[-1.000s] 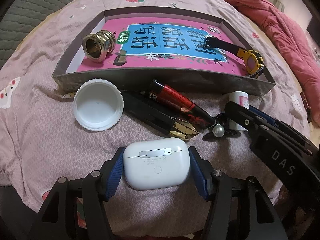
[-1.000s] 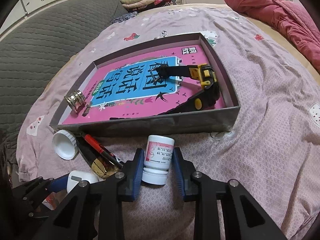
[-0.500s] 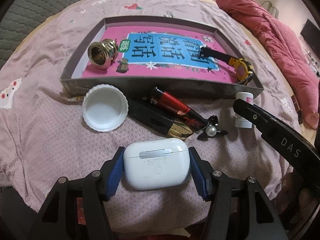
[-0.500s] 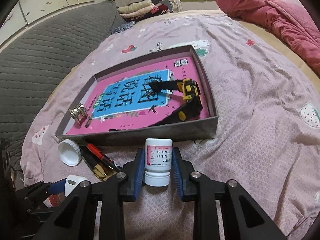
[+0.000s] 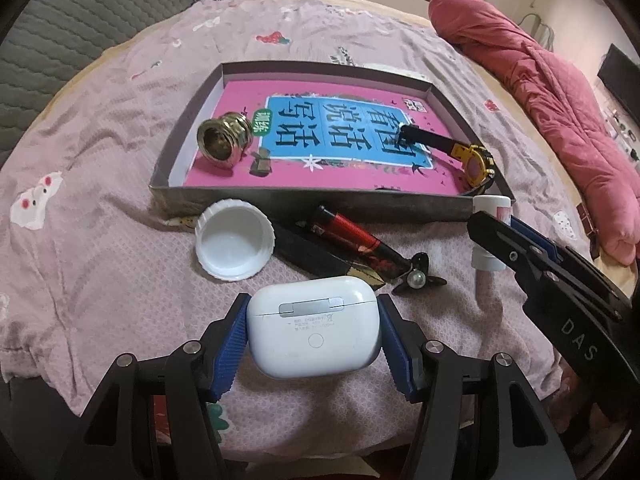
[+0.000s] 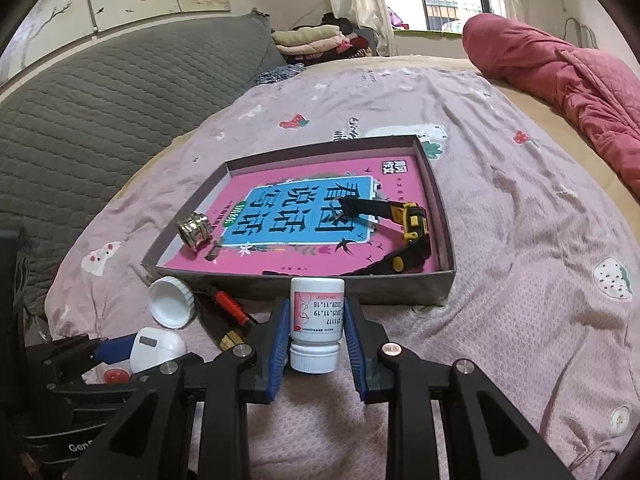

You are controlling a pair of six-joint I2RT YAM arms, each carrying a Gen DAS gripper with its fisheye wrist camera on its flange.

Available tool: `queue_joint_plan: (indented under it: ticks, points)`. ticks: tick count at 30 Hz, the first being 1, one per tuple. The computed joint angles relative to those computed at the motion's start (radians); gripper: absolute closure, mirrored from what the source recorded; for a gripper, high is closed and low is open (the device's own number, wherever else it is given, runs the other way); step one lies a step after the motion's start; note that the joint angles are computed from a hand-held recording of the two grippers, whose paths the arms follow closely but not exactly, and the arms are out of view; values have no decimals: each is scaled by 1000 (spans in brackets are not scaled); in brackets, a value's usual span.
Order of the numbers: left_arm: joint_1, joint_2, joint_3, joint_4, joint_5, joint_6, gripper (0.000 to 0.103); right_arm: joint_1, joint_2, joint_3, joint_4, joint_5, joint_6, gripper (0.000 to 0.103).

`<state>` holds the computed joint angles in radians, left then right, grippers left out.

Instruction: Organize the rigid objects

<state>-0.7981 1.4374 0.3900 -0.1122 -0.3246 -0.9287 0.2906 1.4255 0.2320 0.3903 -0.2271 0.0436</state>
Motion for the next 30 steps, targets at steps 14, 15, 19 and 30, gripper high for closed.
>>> queue_joint_plan:
  ticks: [14,15,19,30]
  points:
    - [-25,-124,-9,-90,-61,5,40,37,-147,-46,-40,42,-7,76]
    - [-27,-132,-9,-94,-65,5,40,45,-157,-48,-45,48,-7,76]
    - [-35,-147,-3,-107,-83,17,40,71,-200,-54,-62,66,4,76]
    - [-5,-183,-8,-109,-96,58,40,61,-229,-48,-72,58,21,76]
